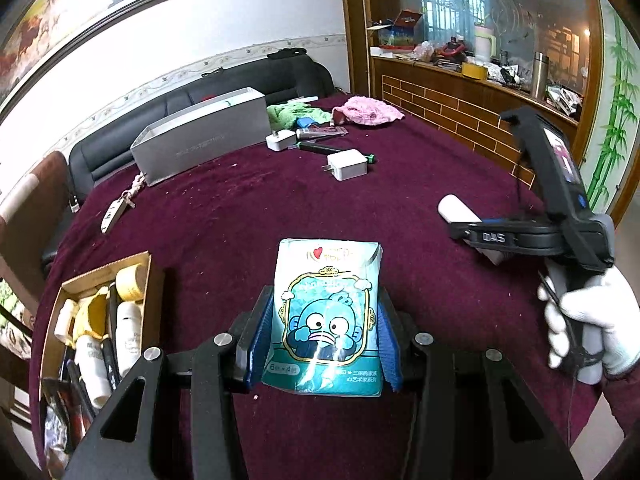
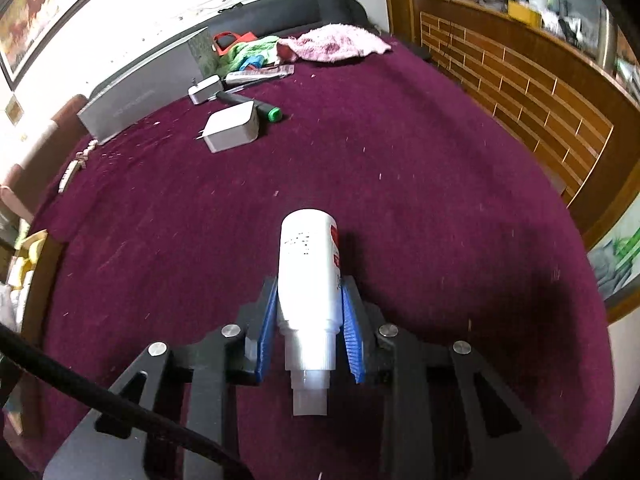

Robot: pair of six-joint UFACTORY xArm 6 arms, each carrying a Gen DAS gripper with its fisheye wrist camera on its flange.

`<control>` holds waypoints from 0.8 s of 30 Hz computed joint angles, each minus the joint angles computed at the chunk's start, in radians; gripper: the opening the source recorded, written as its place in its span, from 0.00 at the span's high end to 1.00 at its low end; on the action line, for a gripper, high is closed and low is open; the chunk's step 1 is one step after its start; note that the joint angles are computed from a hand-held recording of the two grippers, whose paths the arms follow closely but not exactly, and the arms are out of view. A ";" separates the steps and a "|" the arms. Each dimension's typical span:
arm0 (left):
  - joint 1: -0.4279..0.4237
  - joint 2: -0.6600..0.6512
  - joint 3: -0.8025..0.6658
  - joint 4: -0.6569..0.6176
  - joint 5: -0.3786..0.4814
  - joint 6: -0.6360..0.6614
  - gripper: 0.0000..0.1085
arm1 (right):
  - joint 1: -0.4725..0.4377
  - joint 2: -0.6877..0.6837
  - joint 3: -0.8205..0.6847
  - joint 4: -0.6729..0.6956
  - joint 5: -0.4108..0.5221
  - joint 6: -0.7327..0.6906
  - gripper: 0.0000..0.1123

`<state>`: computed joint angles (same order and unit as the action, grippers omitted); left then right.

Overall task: Organize objects
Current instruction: 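Carry the tissue pack and spray bottle toward the box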

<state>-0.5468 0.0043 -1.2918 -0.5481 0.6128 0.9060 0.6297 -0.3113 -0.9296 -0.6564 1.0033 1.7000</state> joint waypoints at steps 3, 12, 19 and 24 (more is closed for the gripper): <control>0.020 -0.014 0.011 -0.024 0.011 0.013 0.62 | 0.029 -0.027 0.020 -0.006 -0.022 0.035 0.76; 0.087 -0.052 0.049 -0.070 0.027 0.047 0.62 | 0.116 0.014 -0.061 -0.036 -0.014 0.053 0.76; 0.151 -0.058 0.049 -0.105 0.038 0.065 0.62 | 0.153 0.106 -0.180 -0.057 -0.021 0.020 0.76; 0.191 -0.053 0.043 -0.132 0.045 0.076 0.62 | 0.171 0.201 -0.300 -0.060 -0.034 -0.033 0.76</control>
